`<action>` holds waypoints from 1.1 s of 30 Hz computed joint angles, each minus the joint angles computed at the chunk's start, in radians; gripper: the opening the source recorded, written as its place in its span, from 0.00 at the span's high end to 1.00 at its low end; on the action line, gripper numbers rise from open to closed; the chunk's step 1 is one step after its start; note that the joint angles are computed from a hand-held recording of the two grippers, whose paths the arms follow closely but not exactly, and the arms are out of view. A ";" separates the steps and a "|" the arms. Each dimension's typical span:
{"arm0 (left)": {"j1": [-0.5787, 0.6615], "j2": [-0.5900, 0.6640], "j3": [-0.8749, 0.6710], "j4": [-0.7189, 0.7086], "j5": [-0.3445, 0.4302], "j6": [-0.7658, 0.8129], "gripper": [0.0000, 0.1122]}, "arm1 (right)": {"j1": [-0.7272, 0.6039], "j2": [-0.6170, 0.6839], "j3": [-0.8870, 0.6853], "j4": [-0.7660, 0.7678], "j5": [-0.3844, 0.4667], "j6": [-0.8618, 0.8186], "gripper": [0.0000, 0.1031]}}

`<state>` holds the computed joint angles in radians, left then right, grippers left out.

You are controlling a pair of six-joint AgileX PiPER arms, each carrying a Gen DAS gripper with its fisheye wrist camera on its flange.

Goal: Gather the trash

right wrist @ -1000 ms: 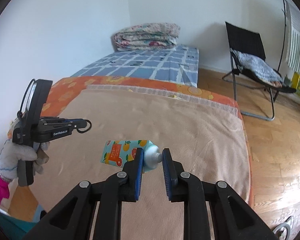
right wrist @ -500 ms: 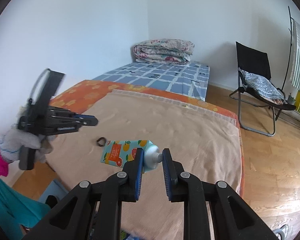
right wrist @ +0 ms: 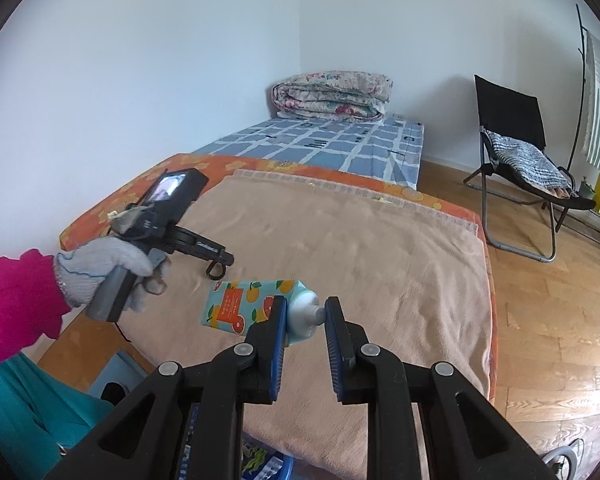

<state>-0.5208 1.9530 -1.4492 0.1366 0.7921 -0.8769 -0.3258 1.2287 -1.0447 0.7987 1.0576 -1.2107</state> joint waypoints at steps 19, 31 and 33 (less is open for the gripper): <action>-0.032 -0.036 0.105 0.073 -0.046 -0.034 0.93 | -0.042 0.031 -0.035 0.024 0.043 0.009 0.83; -0.078 -0.128 0.151 0.078 -0.094 -0.043 0.95 | -0.046 0.018 -0.014 0.026 0.034 0.003 0.83; -0.091 -0.157 0.163 0.079 -0.096 -0.045 0.95 | -0.051 0.014 -0.007 0.028 0.046 -0.006 0.83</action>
